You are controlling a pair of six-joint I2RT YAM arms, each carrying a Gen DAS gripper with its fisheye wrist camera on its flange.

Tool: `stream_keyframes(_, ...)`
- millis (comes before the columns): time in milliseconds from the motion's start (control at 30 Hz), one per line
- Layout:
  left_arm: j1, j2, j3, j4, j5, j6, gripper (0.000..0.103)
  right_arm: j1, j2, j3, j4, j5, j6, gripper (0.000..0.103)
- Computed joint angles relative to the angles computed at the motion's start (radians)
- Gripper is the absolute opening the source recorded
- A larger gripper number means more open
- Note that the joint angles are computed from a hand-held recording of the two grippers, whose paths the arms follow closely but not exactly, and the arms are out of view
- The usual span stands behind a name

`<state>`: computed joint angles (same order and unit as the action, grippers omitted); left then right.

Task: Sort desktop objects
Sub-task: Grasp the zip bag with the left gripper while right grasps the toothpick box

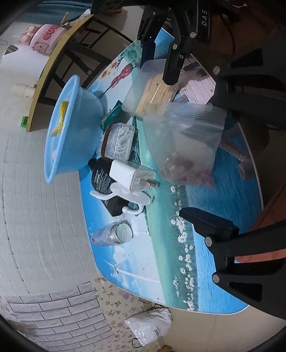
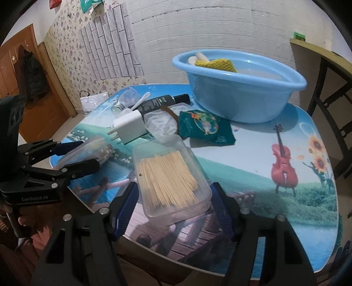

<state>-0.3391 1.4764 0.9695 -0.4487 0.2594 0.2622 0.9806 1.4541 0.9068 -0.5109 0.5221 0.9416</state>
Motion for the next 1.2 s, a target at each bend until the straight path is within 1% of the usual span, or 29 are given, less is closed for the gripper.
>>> stream_keyframes(133,-0.002,0.02,0.01,-0.01,0.049,0.009,0.062,0.008,0.007,0.015,-0.047,0.007,0.022,0.066)
stream_keyframes(167,-0.002,0.027,0.014,-0.014,0.057,0.009,0.059,0.011,0.01,0.019,-0.057,0.006,0.026,0.066)
stream_keyframes(200,-0.005,0.032,0.016,-0.017,0.057,0.008,0.057,0.014,0.011,0.023,-0.063,0.006,0.027,0.066)
stream_keyframes(233,-0.009,0.04,0.02,-0.02,0.054,0.008,0.052,0.015,0.012,0.025,-0.064,0.004,0.022,0.067)
stream_keyframes(267,-0.012,0.043,0.02,-0.021,0.052,0.008,0.051,0.017,0.016,0.029,-0.067,0.006,0.018,0.067)
stream_keyframes(400,-0.018,0.047,0.014,-0.012,0.045,0.008,0.051,0.019,0.05,0.052,-0.083,0.016,0.004,0.068)
stream_keyframes(533,-0.02,0.048,0.013,-0.002,0.042,0.016,0.05,-0.003,0.07,0.042,-0.053,-0.019,-0.014,0.068)
stream_keyframes(600,-0.025,0.049,0.012,0.004,0.032,0.015,0.048,-0.011,0.077,0.04,-0.037,-0.017,-0.031,0.069)
stream_keyframes(700,-0.029,0.047,0.009,0.01,0.019,0.015,0.037,-0.02,0.094,0.049,-0.022,-0.014,-0.057,0.07)
stream_keyframes(767,-0.026,0.047,0.009,0.009,0.027,0.019,0.025,-0.019,0.103,0.053,-0.017,-0.008,-0.066,0.07)
stream_keyframes(833,-0.02,0.047,0.009,0.006,0.043,0.022,0.022,-0.016,0.095,0.043,-0.001,-0.011,-0.069,0.066)
stream_keyframes(867,-0.018,0.046,0.008,0.007,0.046,0.021,0.02,-0.016,0.083,0.03,0.015,-0.016,-0.071,0.062)
stream_keyframes(967,-0.015,0.041,0.007,0.003,0.052,0.018,0.017,-0.017,0.073,0.02,0.021,-0.018,-0.06,0.062)
stream_keyframes(1200,0.002,-0.028,0.001,-0.011,0.073,0.014,0.016,0.001,0.016,0.006,0.023,0.014,-0.051,0.061)
